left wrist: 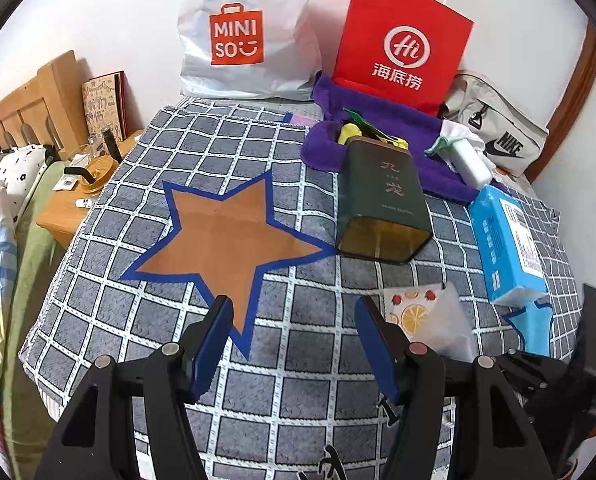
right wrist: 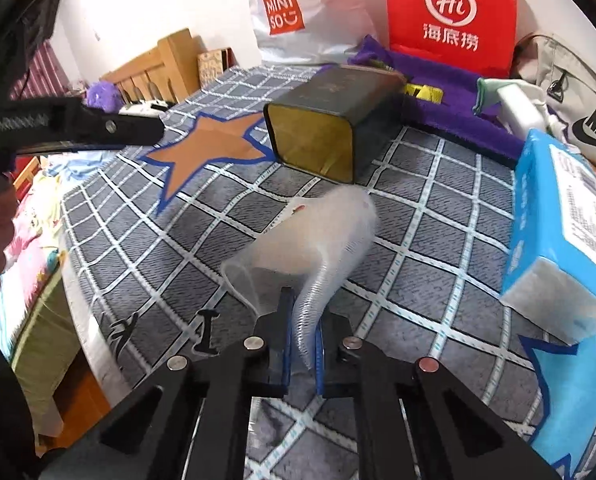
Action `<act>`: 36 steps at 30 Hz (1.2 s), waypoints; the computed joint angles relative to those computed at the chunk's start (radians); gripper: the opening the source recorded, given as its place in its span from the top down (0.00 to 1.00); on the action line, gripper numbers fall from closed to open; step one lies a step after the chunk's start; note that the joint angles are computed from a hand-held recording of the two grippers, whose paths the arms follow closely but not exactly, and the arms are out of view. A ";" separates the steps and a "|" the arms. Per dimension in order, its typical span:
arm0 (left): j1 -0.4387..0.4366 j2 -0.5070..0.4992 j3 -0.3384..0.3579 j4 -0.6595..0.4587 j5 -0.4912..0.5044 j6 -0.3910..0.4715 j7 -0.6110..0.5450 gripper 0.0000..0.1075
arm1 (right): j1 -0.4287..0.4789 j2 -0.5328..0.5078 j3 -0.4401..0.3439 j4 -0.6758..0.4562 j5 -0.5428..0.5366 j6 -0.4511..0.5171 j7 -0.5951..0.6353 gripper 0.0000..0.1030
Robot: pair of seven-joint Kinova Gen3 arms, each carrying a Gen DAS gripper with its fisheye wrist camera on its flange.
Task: Organize soft objects
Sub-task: 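Grasp the white mesh bag on the bed cover with the right gripper and lift, then grasp the orange-slice printed packet with the left gripper while the right holds the mesh bag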
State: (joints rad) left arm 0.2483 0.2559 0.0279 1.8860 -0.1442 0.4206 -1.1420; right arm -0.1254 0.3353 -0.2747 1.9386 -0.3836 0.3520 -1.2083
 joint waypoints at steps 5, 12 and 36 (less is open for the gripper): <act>0.029 0.010 0.008 0.007 -0.009 -0.014 0.012 0.43 | 0.093 -0.045 -0.055 0.045 -0.097 0.003 0.089 0.92; 0.061 0.077 0.042 -0.032 0.019 0.011 -0.017 0.43 | 0.109 -0.111 0.013 0.126 -0.142 -0.017 0.135 0.93; 0.314 0.295 -0.103 -0.237 -0.094 0.075 0.052 0.30 | 0.355 -0.058 -0.016 0.171 -0.282 -0.066 0.276 0.91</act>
State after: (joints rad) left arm 0.5627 0.5511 -0.0755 1.6489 -0.2380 0.4952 -1.0902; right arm 0.2297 0.2770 -0.2908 2.1097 -0.6654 0.2856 -0.9325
